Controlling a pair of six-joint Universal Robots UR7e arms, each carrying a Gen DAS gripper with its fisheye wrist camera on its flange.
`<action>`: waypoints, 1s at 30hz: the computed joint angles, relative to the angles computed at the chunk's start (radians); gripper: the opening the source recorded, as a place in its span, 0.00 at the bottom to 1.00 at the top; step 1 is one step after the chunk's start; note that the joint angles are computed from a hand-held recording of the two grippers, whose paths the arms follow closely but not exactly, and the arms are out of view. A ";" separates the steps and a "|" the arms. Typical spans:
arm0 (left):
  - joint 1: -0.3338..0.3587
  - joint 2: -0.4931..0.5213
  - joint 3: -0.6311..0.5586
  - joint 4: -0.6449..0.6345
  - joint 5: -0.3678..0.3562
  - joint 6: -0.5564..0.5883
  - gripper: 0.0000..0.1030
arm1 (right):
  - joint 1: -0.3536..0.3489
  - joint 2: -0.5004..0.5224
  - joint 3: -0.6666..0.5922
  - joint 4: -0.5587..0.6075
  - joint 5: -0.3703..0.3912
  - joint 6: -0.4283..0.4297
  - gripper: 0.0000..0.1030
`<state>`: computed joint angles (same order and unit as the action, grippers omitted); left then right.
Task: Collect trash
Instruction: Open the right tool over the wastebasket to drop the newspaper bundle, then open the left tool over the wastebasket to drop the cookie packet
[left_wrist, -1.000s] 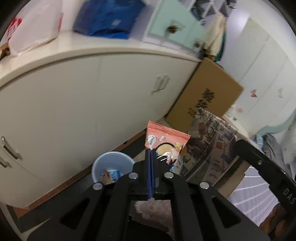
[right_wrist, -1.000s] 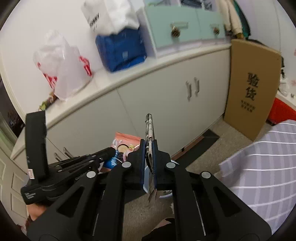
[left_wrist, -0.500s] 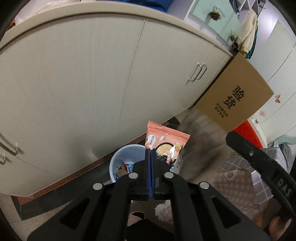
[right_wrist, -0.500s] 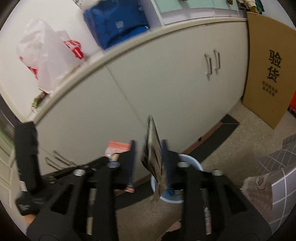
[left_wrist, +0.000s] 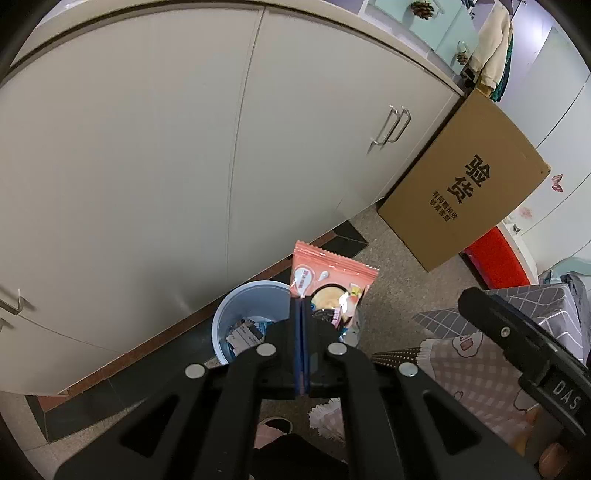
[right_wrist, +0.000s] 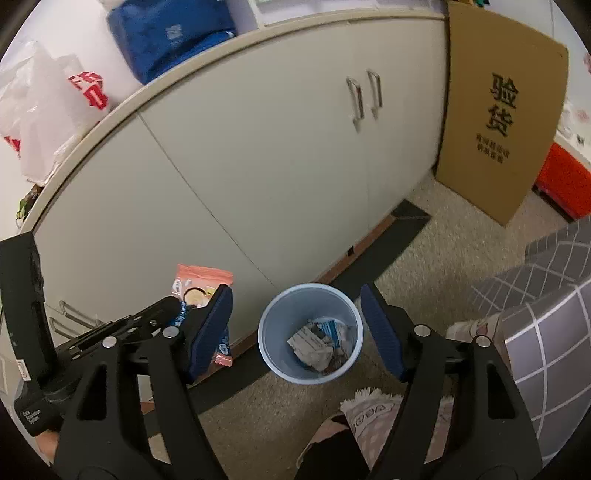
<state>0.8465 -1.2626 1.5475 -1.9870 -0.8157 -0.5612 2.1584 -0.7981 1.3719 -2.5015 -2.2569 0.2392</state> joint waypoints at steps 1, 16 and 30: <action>0.000 0.003 0.000 0.002 0.004 -0.001 0.01 | -0.001 -0.002 0.002 0.007 -0.007 0.013 0.72; 0.006 0.067 -0.037 0.025 0.025 0.001 0.01 | -0.015 -0.008 0.006 0.085 -0.064 0.117 0.80; 0.039 0.148 -0.101 0.106 0.033 0.004 0.02 | -0.006 0.009 -0.012 0.099 -0.131 0.136 0.83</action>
